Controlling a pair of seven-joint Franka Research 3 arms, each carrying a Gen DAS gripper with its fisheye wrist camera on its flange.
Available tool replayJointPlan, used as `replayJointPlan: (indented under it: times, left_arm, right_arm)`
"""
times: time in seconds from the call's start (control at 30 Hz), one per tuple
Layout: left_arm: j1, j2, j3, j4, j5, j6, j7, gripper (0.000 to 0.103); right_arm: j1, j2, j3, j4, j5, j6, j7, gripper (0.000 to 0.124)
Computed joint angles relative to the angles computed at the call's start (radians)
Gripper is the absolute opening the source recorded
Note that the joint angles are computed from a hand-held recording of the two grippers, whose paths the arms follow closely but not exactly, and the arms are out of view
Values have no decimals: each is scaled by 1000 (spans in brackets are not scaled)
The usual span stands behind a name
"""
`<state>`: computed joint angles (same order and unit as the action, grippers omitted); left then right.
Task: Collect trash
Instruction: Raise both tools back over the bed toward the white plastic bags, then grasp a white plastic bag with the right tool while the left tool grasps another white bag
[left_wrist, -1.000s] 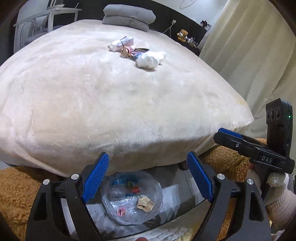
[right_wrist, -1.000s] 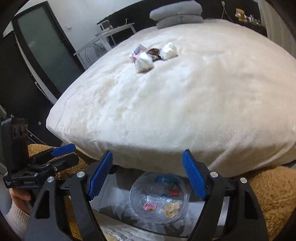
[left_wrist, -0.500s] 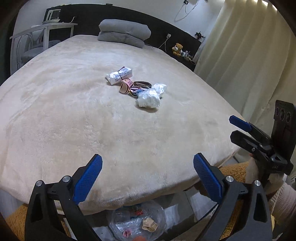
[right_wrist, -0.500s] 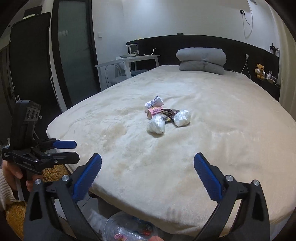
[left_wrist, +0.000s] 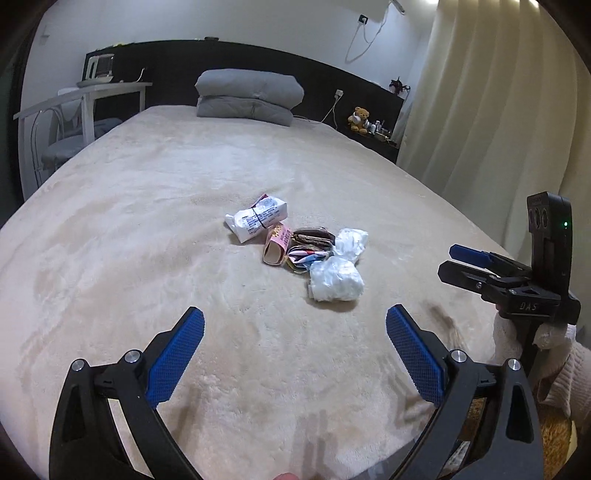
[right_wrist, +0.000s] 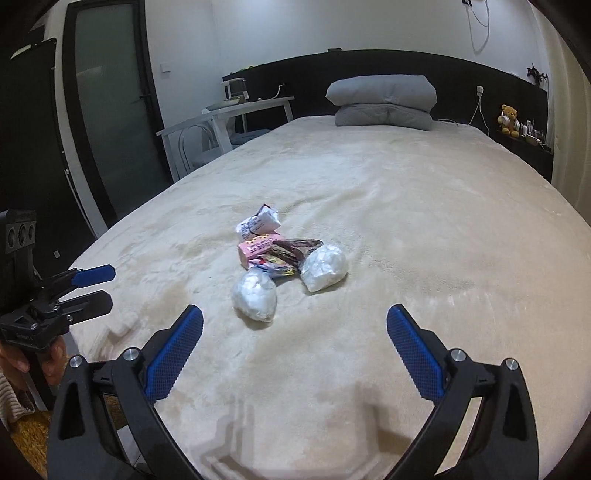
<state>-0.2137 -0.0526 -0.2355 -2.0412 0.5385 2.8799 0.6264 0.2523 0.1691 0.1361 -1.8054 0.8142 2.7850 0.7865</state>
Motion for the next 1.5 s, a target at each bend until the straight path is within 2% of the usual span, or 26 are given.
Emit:
replayJointPlan:
  times: [0.07, 0.23, 0.3, 0.37, 0.43, 0.57, 0.6, 0.63, 0.73, 0.9, 1.1, 1.5]
  left_arm:
    - [-11, 22, 19, 14, -123, 15, 112, 97]
    - [7, 64, 26, 77, 12, -33, 71, 97]
    - [12, 77, 30, 83, -35, -22, 105, 97]
    - [16, 97, 29, 99, -117, -27, 184, 97]
    - [9, 113, 36, 122, -83, -57, 157, 97]
    - [4, 138, 38, 145, -91, -61, 186, 97]
    - [2, 145, 39, 151, -86, -59, 189, 97]
    - [3, 150, 39, 154, -92, -53, 199, 97]
    - [2, 169, 38, 172, -124, -66, 225, 97]
    - [5, 186, 24, 182, -206, -57, 308, 97]
    - [2, 209, 13, 202, -281, -62, 371, 97]
    - [-6, 311, -21, 300, -390, -70, 502, 96]
  right_arm:
    - [1, 66, -18, 83, -60, -62, 81, 99]
    - [-5, 217, -30, 277, -177, -172, 259, 99]
    - [-7, 270, -27, 347, -213, -199, 302, 99]
    - [-8, 320, -28, 415, -249, -228, 347, 93]
    - [-14, 367, -23, 481, -270, -260, 390, 89]
    - [-31, 436, 3, 580, -277, -320, 412, 85]
    - [-31, 453, 4, 608, -285, -338, 420, 78]
    - [-28, 467, 2, 627, -293, -347, 433, 65]
    - [-33, 514, 11, 694, -297, -399, 460, 52]
    - [-62, 497, 39, 666, -246, -394, 433, 48]
    - [-86, 413, 54, 553, -177, -357, 368, 47]
    - [-106, 234, 39, 334, -42, -303, 283, 47]
